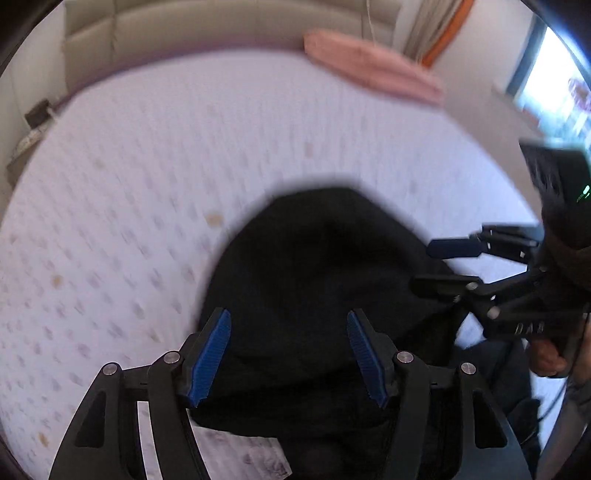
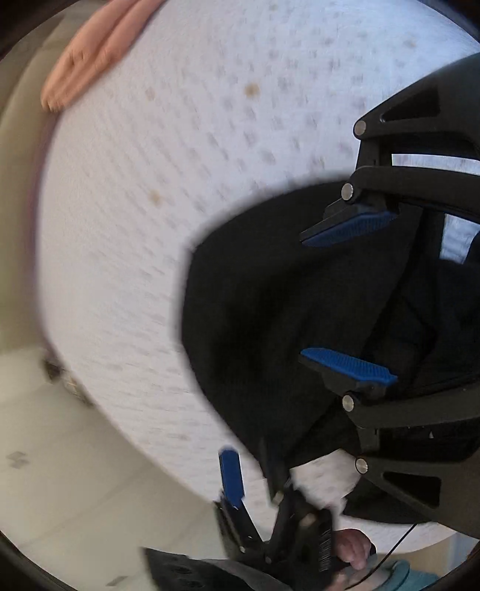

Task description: Fold large clothes

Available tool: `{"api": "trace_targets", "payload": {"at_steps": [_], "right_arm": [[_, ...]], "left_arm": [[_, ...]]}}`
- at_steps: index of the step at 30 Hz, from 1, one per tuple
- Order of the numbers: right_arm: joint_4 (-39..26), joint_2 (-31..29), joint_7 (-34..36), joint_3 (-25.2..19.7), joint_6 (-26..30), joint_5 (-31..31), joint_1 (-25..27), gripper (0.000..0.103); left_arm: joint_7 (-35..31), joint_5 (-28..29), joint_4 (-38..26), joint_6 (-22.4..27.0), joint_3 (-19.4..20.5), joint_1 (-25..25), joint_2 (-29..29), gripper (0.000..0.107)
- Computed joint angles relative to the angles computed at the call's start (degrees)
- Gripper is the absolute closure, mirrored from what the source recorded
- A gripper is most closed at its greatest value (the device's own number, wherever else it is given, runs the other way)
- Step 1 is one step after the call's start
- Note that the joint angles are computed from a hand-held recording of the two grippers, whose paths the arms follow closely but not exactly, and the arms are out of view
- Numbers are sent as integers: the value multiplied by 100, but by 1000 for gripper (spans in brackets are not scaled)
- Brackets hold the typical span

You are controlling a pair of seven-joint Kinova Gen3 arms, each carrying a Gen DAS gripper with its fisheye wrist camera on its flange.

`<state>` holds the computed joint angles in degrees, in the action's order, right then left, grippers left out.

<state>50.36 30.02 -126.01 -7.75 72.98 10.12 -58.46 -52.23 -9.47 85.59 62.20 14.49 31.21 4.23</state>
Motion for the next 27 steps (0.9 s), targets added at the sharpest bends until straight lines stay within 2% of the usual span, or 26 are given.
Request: {"api": "trace_targets", "payload": {"at_steps": [3, 5, 7, 11, 13, 16, 18, 19, 20, 22, 24, 27], "right_arm": [[363, 307, 126, 101, 187, -14, -195, 43], [728, 131, -92, -18, -81, 153, -189, 41], [1107, -19, -191, -71, -459, 76, -55, 40], [1173, -193, -249, -125, -407, 29, -5, 41], [1521, -612, -408, -199, -635, -110, 144, 41], [1917, -1054, -774, -199, -656, 205, 78, 41], [2105, -1116, -877, -260, -519, 308, 85, 48], [2198, -1050, -897, -333, -457, 228, 191, 54], [2280, -990, -836, -429, -488, 63, 342, 56], [2536, -951, -809, -451, -746, 12, 383, 56], [2564, -976, -825, -465, -787, -39, 441, 56], [2501, -1001, -659, -518, -765, -211, 588, 56]], "left_arm": [[14, 512, 790, -420, -118, -128, -39, 40], [-32, 724, 1251, -840, -192, -213, -246, 40], [-111, 782, 1352, -970, -122, -344, -292, 40], [-131, 771, 1154, -680, -97, -423, -413, 39], [-215, 798, 1182, -791, -86, -496, -663, 39], [-262, 995, 1405, -900, -128, -709, -1031, 39], [-202, 1064, 1541, -832, -70, -930, -964, 39], [-225, 1162, 1603, -730, -106, -1001, -813, 38], [-154, 1223, 1686, -720, -160, -966, -620, 37], [-83, 1064, 1714, -760, -115, -892, -532, 34], [76, 718, 1463, -484, -19, -767, -389, 34], [-81, 884, 1469, -486, -140, -783, -522, 34]]}}
